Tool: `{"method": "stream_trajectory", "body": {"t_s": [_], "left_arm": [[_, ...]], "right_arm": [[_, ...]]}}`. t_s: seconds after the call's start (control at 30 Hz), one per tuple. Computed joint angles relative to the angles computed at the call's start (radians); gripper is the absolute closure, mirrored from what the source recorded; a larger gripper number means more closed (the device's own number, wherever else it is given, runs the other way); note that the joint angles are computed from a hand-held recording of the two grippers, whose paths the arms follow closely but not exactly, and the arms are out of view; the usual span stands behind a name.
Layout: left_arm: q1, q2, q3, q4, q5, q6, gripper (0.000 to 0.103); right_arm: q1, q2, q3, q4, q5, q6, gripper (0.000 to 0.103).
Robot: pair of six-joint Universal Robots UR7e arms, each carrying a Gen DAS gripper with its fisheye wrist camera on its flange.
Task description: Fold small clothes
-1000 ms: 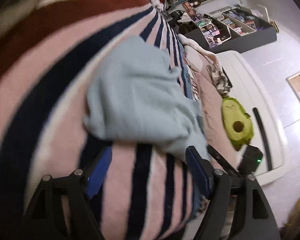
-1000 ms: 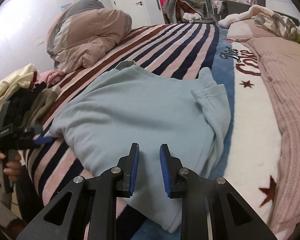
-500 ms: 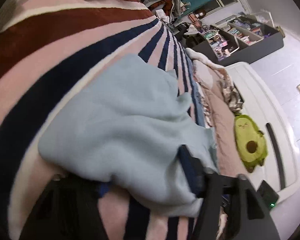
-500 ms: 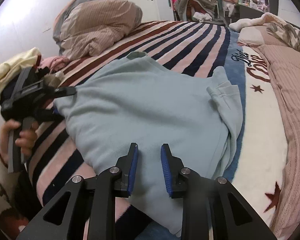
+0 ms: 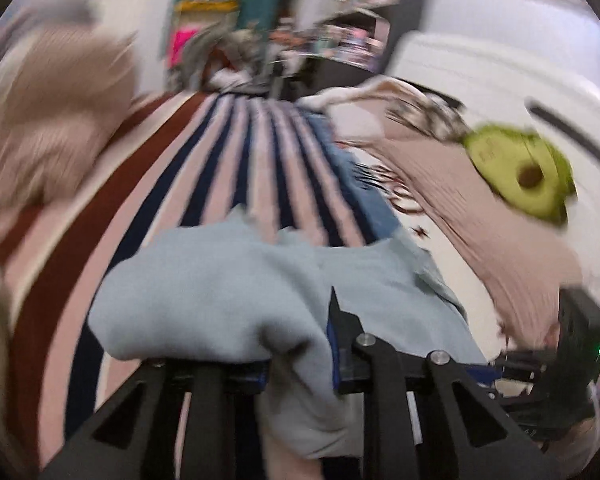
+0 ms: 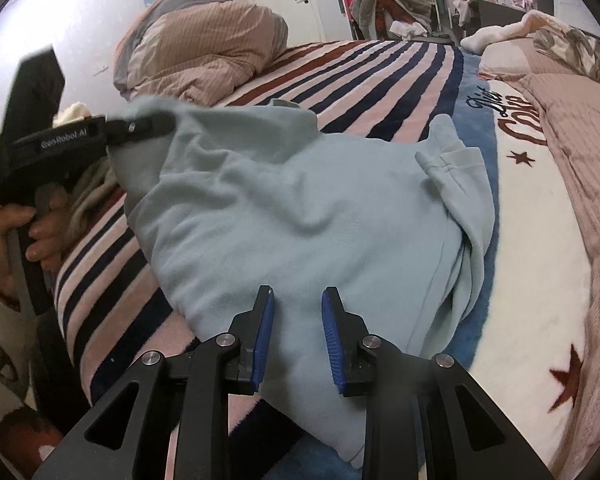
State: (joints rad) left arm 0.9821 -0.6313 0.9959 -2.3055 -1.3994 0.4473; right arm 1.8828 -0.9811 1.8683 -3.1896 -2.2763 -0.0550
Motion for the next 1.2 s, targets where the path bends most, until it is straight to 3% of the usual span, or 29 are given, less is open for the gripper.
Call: {"method": "stream_trajectory", "body": {"t_s": [0.17, 0.33, 0.43, 0.53, 0.6, 0.67, 0.73, 0.87, 1.0, 1.13, 1.2], "left_arm": [[-0.066, -0.003, 0.066, 0.031, -0.046, 0.150, 0.087], [-0.110, -0.005, 0.148, 0.089, -0.072, 0.223, 0.087], [-0.122, -0.012, 0.210, 0.090, -0.028, 0.246, 0.086], [-0.112, -0.017, 0.220, 0.113, -0.042, 0.228, 0.072], [-0.107, -0.029, 0.209, 0.154, -0.085, 0.228, 0.054], [-0.100, -0.050, 0.202, 0.201, -0.136, 0.229, 0.045], [-0.090, -0.077, 0.195, 0.238, -0.174, 0.228, 0.044], [-0.064, -0.128, 0.198, 0.173, -0.153, 0.193, 0.042], [-0.028, -0.135, 0.166, 0.076, -0.073, 0.163, 0.042], [0.012, -0.125, 0.116, 0.064, -0.063, 0.133, 0.042], [0.026, -0.114, 0.093, 0.065, -0.069, 0.124, 0.042]], "right_arm": [[0.012, -0.040, 0.065, -0.100, -0.001, -0.007, 0.083], [0.050, -0.090, 0.136, -0.210, -0.135, -0.005, 0.080], [0.064, -0.127, 0.177, -0.251, -0.192, 0.010, 0.080], [0.075, -0.147, 0.202, -0.277, -0.238, 0.022, 0.080], [0.077, -0.156, 0.207, -0.279, -0.246, 0.025, 0.080], [0.080, -0.155, 0.202, -0.287, -0.252, 0.020, 0.080], [0.082, -0.147, 0.192, -0.295, -0.250, 0.009, 0.080], [0.091, -0.120, 0.144, -0.305, -0.227, -0.048, 0.080], [0.103, -0.065, 0.059, -0.316, -0.189, -0.142, 0.080], [0.116, 0.010, -0.064, -0.326, -0.153, -0.266, 0.080], [0.117, 0.038, -0.118, -0.305, -0.140, -0.320, 0.086]]}}
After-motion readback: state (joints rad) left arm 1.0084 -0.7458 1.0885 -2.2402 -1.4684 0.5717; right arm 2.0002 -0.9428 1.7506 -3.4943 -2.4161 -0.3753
